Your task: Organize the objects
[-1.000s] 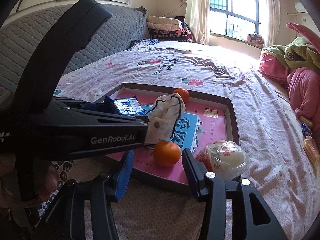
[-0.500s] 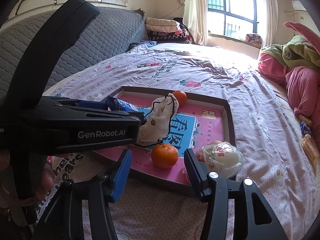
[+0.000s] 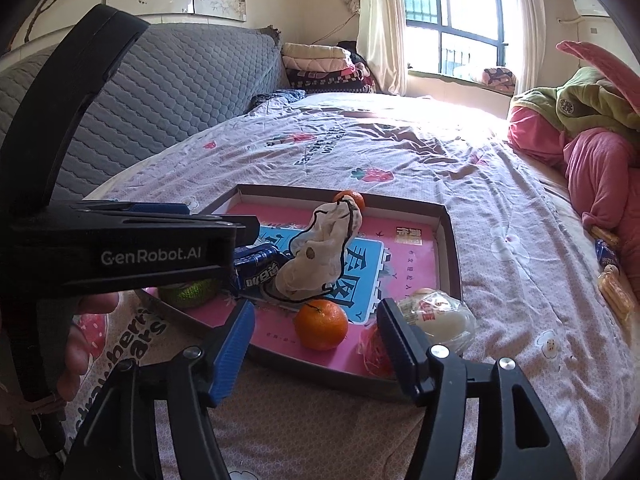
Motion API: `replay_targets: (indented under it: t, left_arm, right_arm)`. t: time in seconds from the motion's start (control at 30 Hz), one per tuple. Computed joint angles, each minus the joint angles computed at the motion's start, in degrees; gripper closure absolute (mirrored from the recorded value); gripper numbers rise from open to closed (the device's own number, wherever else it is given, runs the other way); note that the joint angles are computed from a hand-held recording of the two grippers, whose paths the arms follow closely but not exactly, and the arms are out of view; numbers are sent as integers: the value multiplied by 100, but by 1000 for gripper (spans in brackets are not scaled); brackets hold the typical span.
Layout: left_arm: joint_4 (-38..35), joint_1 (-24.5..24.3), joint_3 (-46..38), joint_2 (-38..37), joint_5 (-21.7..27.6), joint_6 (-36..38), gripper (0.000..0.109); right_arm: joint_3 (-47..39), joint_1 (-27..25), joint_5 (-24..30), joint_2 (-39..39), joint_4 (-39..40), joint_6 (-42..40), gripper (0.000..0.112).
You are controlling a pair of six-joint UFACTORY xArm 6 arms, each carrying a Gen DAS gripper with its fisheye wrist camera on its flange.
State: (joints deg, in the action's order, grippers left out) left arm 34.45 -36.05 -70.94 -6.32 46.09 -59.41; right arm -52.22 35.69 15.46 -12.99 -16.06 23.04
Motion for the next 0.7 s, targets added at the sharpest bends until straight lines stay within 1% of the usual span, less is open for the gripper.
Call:
replay_targets:
  t: [0.1, 0.2, 0.47, 0.57, 0.7]
  left_arm:
    - [177, -43, 63, -118, 23, -179, 34]
    - [308, -78, 90, -214, 75, -349, 34]
    - [529, -223, 218, -483, 223, -525, 32]
    - [551, -257, 390, -674, 168, -653, 31]
    - [817, -389, 568, -919, 351, -903, 31]
  right_arm:
    - [10, -16, -60, -31, -119, 128, 47]
    - [7, -29, -91, -41, -63, 141, 45]
    - [-21, -32, -12, -150, -337, 594, 42]
    - [-25, -33, 34, -240, -855, 1079, 39]
    - [-51, 6, 203, -344, -1273, 1462, 35]
